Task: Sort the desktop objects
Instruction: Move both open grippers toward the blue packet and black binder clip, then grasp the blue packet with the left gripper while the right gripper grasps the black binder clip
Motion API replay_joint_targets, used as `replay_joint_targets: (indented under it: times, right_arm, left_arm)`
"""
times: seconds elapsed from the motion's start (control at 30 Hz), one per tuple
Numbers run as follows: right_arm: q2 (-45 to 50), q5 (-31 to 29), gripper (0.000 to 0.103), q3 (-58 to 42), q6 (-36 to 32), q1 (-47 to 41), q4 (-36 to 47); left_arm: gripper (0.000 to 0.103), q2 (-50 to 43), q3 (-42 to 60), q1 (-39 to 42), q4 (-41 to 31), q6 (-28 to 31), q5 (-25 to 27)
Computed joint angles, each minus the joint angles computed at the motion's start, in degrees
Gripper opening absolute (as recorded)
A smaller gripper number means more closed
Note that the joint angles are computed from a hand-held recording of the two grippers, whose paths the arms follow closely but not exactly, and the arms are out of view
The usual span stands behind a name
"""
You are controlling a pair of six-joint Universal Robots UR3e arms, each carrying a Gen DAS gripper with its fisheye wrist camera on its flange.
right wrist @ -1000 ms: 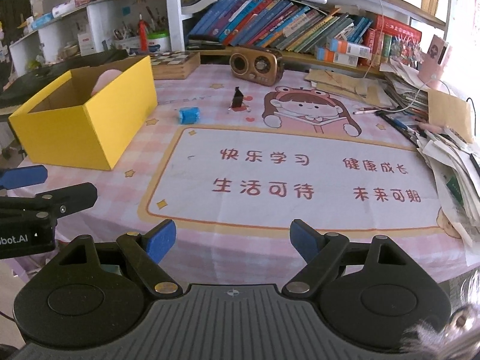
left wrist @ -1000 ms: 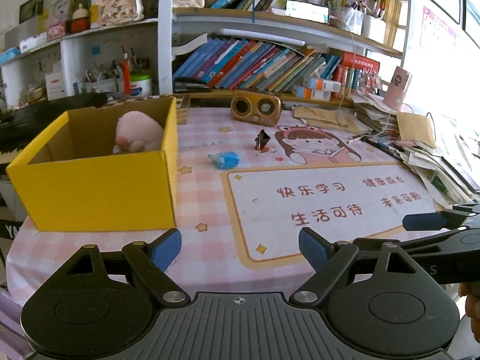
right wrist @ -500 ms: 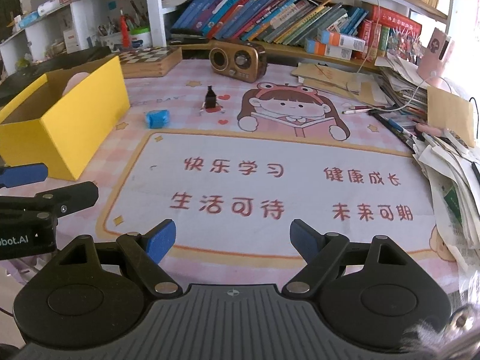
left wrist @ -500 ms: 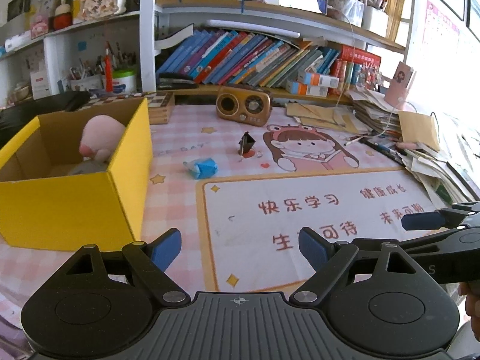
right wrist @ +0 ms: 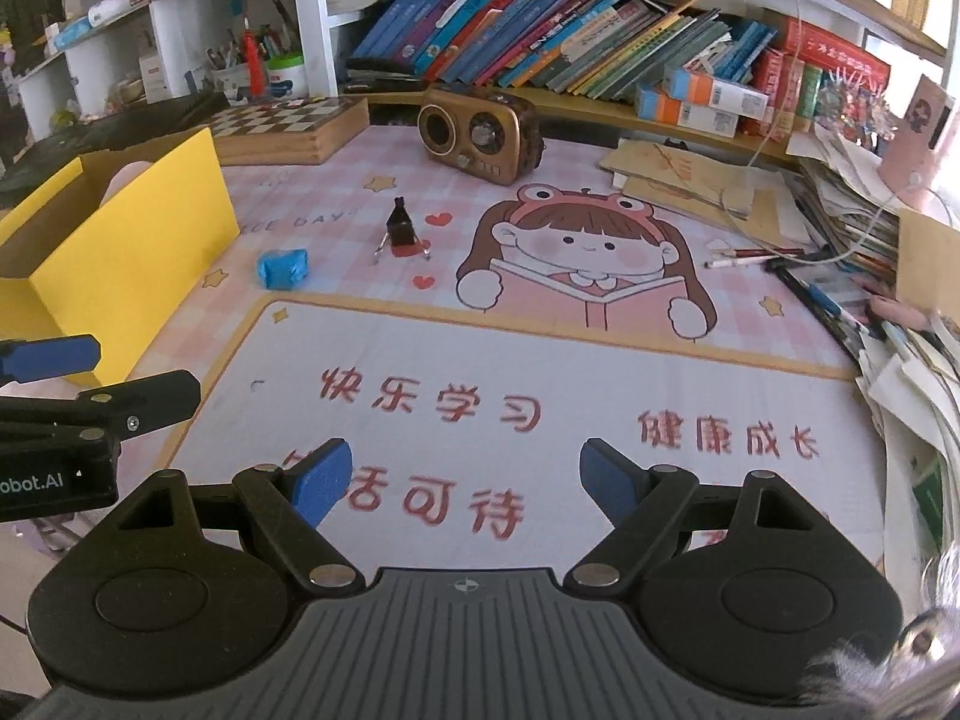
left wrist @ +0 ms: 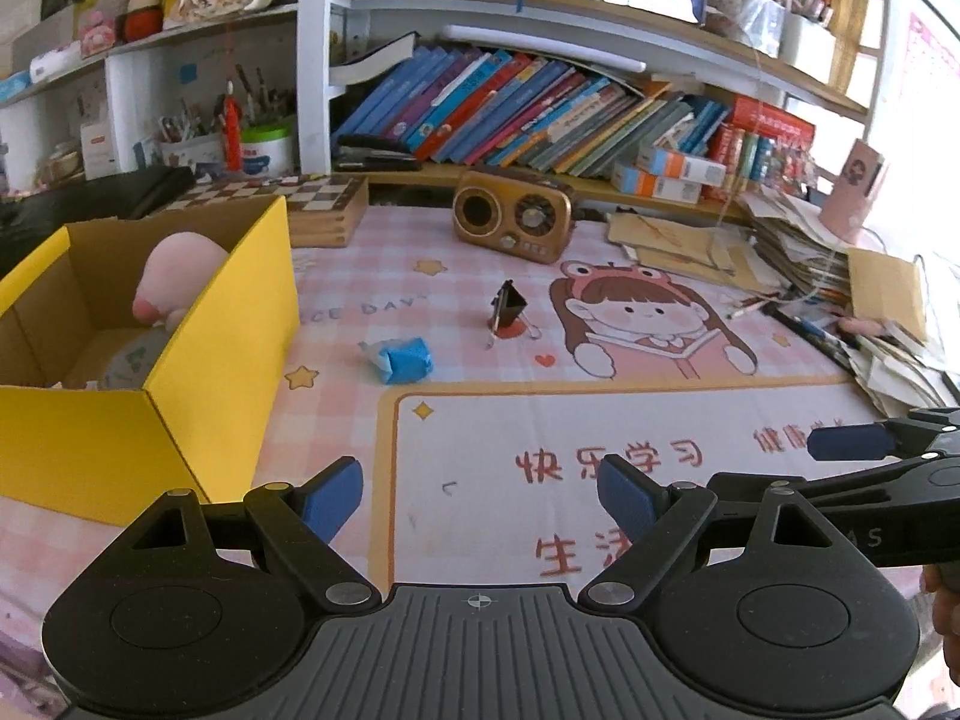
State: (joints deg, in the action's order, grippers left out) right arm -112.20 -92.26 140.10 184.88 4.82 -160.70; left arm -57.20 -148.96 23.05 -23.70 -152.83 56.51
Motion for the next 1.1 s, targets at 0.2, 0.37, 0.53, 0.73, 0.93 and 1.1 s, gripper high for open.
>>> replay_joint_targets:
  times: [0.2, 0.37, 0.53, 0.73, 0.93, 1.1]
  right_arm:
    - [1.13, 7.66, 0.082, 0.20, -5.87, -7.88, -0.72]
    - [3.97, 12.40, 0.082, -0.47, -9.54, -12.16, -2.40]
    - [10.09, 15.23, 0.081, -2.47, -11.99, -14.52, -7.02]
    - [20.89, 17.50, 0.079, -9.44, -13.60, -14.71, -12.47]
    - [31.46, 19.13, 0.074, -19.54, -14.64, -13.46, -13.97]
    - [39.80, 20.12, 0.068, -29.24, -14.41, -12.00, -11.84]
  left_arm:
    - [0.088, -11.65, 2.98, -8.81, 13.20, -8.71, 8.43]
    - [0.088, -19.97, 6.67, -14.23, 19.99, -14.32, 13.86]
    - [0.087, -28.13, 10.50, -17.86, 26.53, -18.82, 18.10]
    - [0.086, -39.37, 17.44, -20.97, 31.81, -24.78, 23.72]
    - [0.078, -50.74, 27.17, -23.26, 32.31, -27.43, 28.58]
    - [0.071, -57.69, 34.43, -24.74, 30.43, -28.13, 32.15]
